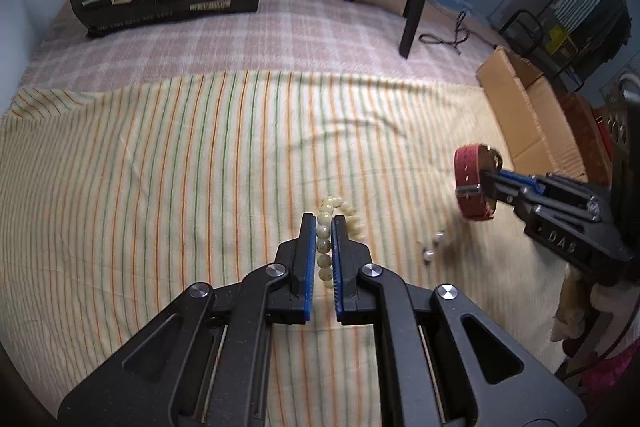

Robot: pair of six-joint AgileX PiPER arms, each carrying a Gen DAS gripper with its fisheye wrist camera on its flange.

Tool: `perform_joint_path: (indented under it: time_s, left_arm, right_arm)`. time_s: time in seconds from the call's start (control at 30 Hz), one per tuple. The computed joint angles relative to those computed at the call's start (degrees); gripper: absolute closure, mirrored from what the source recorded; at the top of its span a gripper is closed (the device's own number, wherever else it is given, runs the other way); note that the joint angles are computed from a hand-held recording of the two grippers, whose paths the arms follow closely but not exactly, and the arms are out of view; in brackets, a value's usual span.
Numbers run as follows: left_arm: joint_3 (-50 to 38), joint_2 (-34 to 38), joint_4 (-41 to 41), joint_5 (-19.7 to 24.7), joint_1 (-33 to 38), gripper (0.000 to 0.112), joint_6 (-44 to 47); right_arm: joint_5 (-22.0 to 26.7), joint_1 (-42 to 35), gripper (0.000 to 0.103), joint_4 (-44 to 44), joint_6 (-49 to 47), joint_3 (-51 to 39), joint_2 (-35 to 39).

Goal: Organize jewelry
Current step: 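Carry the watch and beaded bracelet in both tools over the box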

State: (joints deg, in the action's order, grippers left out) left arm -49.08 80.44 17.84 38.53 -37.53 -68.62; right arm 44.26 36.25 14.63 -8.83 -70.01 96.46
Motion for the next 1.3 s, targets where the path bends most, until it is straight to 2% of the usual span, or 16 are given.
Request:
perform_joint_path:
  time_s: [0.2,0.57,0.8,1.07,1.3]
  left_arm:
    - [-0.93,-3.60,3.13,2.70,-3.37,0.107,-4.16]
    - [-6.97,-4.30,9.97,7.57,-11.27,0.107,-12.13]
    - [-13.86,-0.49,13.70,10.00,-15.83,0.107,-13.78]
    - [-21.97,6.79,14.18,8.99,-17.81,0.107,-11.32]
    - [-29.70,12.47,13.28,8.15,-17.52,0.107,-7.86]
  right_arm:
    - [0.07,-0.60,0.092,-1.00,-0.71,3.22,-5.32]
    - [2.29,-5.37,0.092,-0.47,-5.23,8.00,-15.25]
    - [4.70,-12.78,0.092,1.60,-11.56,10.52,-20.65]
    - [8.37,-24.16,0.092,5.48,-20.99,10.97,-24.55]
    - [9.76,-32.64,0.092,7.92,-27.30,10.18,-24.29]
